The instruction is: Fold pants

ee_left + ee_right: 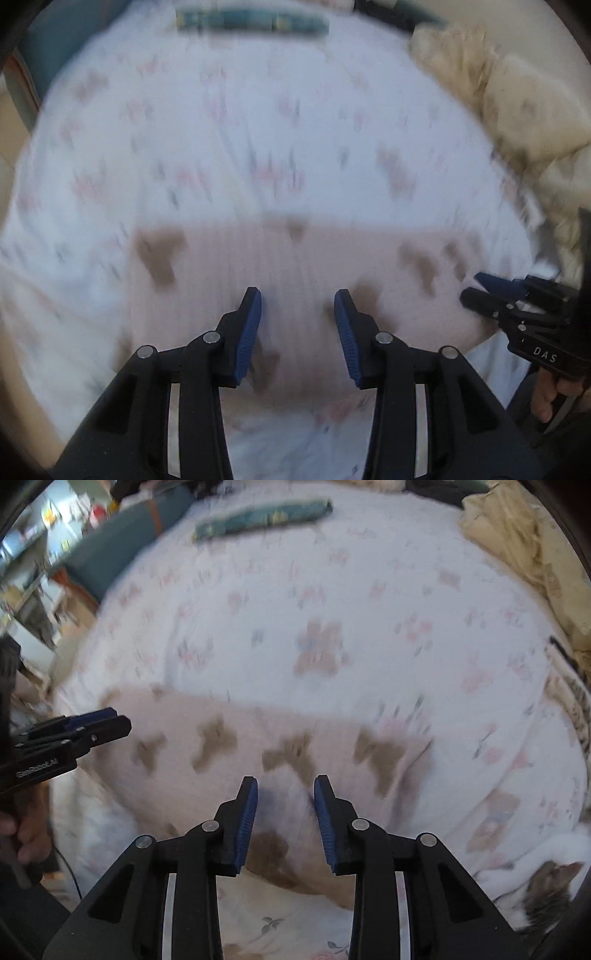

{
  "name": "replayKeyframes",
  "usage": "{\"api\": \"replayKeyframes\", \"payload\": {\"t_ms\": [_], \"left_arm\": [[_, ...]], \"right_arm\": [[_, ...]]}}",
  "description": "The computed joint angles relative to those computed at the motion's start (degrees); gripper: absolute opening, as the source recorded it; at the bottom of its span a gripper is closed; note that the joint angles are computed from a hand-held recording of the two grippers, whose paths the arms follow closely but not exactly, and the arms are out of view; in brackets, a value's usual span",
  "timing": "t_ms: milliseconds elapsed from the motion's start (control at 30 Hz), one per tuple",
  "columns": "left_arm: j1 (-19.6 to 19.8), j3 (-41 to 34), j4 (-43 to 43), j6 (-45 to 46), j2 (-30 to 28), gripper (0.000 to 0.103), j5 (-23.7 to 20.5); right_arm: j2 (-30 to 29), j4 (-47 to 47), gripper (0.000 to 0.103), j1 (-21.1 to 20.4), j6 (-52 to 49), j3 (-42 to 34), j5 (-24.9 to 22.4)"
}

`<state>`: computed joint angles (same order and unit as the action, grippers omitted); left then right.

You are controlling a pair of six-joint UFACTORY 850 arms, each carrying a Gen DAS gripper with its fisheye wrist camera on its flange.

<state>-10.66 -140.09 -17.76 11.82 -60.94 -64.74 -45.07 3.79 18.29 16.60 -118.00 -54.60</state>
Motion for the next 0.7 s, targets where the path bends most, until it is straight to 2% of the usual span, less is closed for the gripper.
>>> {"api": "replayKeyframes", "payload": {"t_ms": [33,100,133,167,200,233,267,333,367,400,467,500,567,633,700], "left_arm": [[-0.44,4.12,2.39,0.76,1.64,0.038,0.33],[-0.35,9.62,3.41,3.11,4.84,0.038,2.76],[-0.37,9.91,5.35,2.30,5.31,0.038,2.22],[-0.23,9.24,7.46,0.58,5.15,0.037,1.08],[0.47,9.22,8.11,-1.16,5.26,0.037,0.43],[1.20,9.36,8.82,-2.67,5.35,0.036,0.34],[1.85,9.17,10.55,-5.37,5.28,0.028,0.37],[3.81,8.14,7.84,-11.22,5.16,0.025,0.68],[4.67,7.89,4.79,-12.31,5.33,0.025,1.45],[5.25,10.03,1.37,-11.38,6.90,0.026,4.63],[4.74,14.09,-0.74,-7.90,9.66,0.027,10.74],[4.30,14.87,-1.22,-6.00,10.06,0.027,11.58],[3.21,13.68,-3.63,-1.30,8.58,0.027,9.31],[1.98,12.15,-1.27,0.18,6.94,0.027,7.31],[0.71,12.49,4.33,-0.06,6.64,0.027,7.65]], "right_arm": [[-0.95,-2.78,0.031,0.80,0.56,-0.68,-3.00],[-2.89,-11.54,0.032,2.91,-1.34,-0.85,-12.02],[-2.39,-13.23,0.041,3.21,-2.39,1.07,-13.24],[-0.93,-12.52,0.045,2.60,-1.03,3.24,-12.05],[-0.54,-10.07,0.048,1.40,1.33,3.41,-13.15],[-0.04,-10.00,0.048,0.80,3.12,3.87,-13.71],[0.69,-12.34,0.048,0.65,4.49,4.68,-14.30],[1.90,-18.47,0.045,0.75,7.98,5.75,-15.94],[2.83,-19.26,0.045,0.59,9.31,6.33,-14.68],[4.22,-19.72,0.044,0.32,11.36,7.04,-11.98],[7.21,-19.85,0.044,-0.05,15.77,9.19,-3.80],[8.19,-17.84,0.044,-0.35,16.07,9.88,1.02],[8.25,-12.58,0.044,-0.37,12.63,9.73,6.73],[6.36,-3.08,0.044,-0.59,3.96,8.33,8.31],[2.24,-0.06,0.044,0.04,0.51,4.48,4.68]]}}
